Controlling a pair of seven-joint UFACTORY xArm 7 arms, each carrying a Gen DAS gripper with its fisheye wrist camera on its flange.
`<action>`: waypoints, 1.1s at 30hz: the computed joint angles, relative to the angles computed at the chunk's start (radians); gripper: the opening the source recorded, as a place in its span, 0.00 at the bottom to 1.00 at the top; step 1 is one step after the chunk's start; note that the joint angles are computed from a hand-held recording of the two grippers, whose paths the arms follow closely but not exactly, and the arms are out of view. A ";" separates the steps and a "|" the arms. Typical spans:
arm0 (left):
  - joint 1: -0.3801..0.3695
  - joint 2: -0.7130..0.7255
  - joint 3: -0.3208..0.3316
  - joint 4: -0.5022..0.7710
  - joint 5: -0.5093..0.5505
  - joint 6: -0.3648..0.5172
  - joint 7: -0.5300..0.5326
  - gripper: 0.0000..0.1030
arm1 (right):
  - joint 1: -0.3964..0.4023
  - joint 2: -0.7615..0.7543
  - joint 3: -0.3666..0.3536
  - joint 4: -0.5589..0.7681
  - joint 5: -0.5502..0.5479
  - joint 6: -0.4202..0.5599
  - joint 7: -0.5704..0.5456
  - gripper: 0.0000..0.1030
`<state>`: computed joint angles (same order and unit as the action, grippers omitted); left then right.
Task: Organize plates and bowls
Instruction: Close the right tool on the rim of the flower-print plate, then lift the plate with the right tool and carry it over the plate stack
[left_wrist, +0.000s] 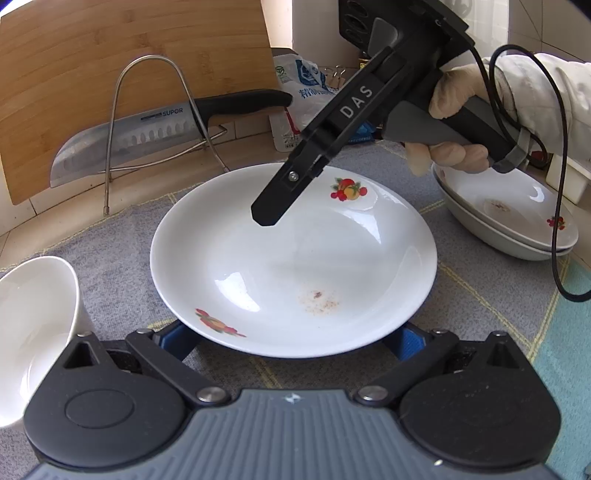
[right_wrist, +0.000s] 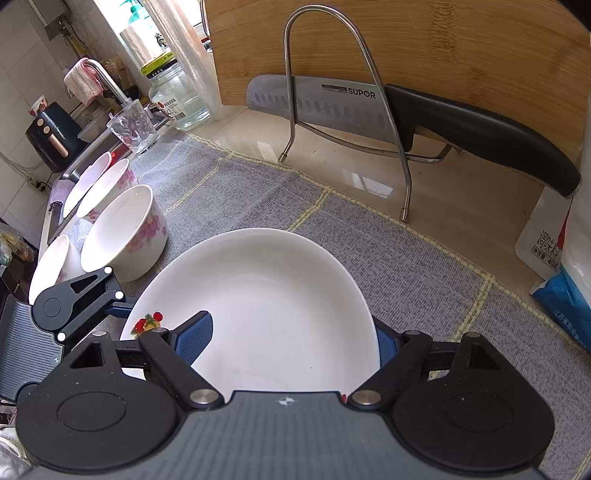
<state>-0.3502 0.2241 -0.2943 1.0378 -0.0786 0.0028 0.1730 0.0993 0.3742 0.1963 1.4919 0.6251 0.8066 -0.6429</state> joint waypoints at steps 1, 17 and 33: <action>-0.001 -0.002 0.002 -0.002 0.001 0.001 -0.002 0.99 | 0.001 -0.002 0.000 -0.003 -0.001 -0.001 0.003 0.88; 0.021 -0.098 -0.041 -0.059 -0.141 0.076 0.128 0.98 | 0.024 -0.115 -0.008 -0.106 0.042 0.005 0.013 0.88; -0.121 -0.262 0.049 -0.129 -0.239 0.191 0.201 0.98 | 0.079 -0.325 -0.058 -0.302 0.101 -0.011 0.030 0.88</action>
<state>-0.4710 -0.0378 -0.2450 0.9083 -0.3174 0.1934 0.3742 0.1784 0.0492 0.1385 1.1894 0.7265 0.7960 -0.6128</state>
